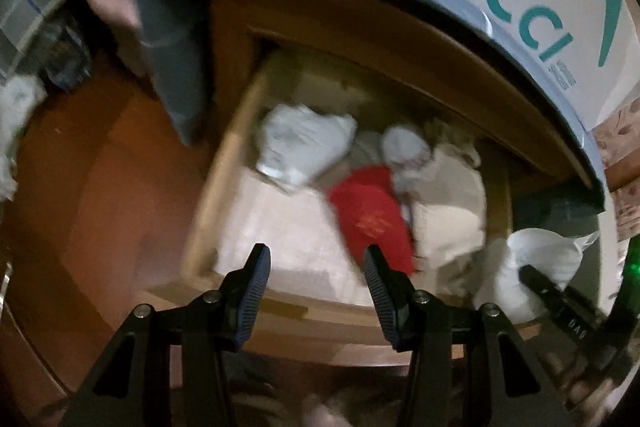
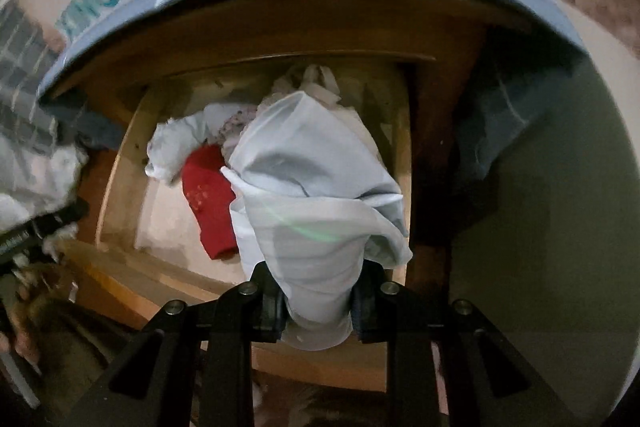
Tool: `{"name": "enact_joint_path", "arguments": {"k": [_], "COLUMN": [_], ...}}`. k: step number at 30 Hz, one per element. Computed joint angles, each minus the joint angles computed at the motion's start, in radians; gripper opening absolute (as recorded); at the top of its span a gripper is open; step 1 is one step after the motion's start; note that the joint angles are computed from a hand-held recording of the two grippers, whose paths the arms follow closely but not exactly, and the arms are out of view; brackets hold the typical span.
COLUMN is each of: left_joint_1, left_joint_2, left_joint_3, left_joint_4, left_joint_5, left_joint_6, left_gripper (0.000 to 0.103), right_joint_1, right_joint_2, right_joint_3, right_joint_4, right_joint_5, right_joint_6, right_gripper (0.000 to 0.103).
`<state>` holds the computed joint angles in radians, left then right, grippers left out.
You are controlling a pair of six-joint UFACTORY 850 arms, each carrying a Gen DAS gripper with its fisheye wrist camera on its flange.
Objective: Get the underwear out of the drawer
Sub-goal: 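Grasp the red sock with the left tool while the right holds the white underwear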
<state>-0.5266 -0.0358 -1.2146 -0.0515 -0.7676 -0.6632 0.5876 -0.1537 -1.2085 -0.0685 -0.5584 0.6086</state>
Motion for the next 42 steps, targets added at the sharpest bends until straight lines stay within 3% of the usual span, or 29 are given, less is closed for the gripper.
{"name": "enact_joint_path", "arguments": {"k": [8,20,27,34,38,42], "left_joint_1": [-0.006,0.028,0.03,0.029,0.033,0.035], "left_joint_2": [-0.135,-0.247,-0.311,-0.397,-0.417,-0.393], "left_joint_3": [-0.074,-0.087,-0.141,-0.234,-0.257,-0.241], "left_joint_4": [-0.234,-0.392,-0.425,-0.385,-0.373,-0.348], "left_joint_5": [-0.001,0.0,-0.028,-0.112,-0.138,-0.126], "left_joint_6": [0.049,0.039,0.015,-0.042,-0.039,-0.016], "left_gripper": [0.05,0.05,0.05,0.05,0.034,0.026], "right_joint_1": [-0.022,-0.067,-0.074,-0.079,-0.081,-0.077], "right_joint_2": [0.016,0.02,0.014,0.023,0.019,0.018], "right_joint_3": [0.026,0.052,0.049,0.062,0.056,0.054], "right_joint_4": [0.123,0.39,0.448,0.484,0.489,0.483], "right_joint_5": [0.048,0.076,0.07,0.073,0.063,0.062], "right_joint_6": [-0.115,-0.334,-0.393,-0.418,-0.426,-0.423], "right_gripper": [0.022,0.022,0.022,0.022,0.022,0.022]}}
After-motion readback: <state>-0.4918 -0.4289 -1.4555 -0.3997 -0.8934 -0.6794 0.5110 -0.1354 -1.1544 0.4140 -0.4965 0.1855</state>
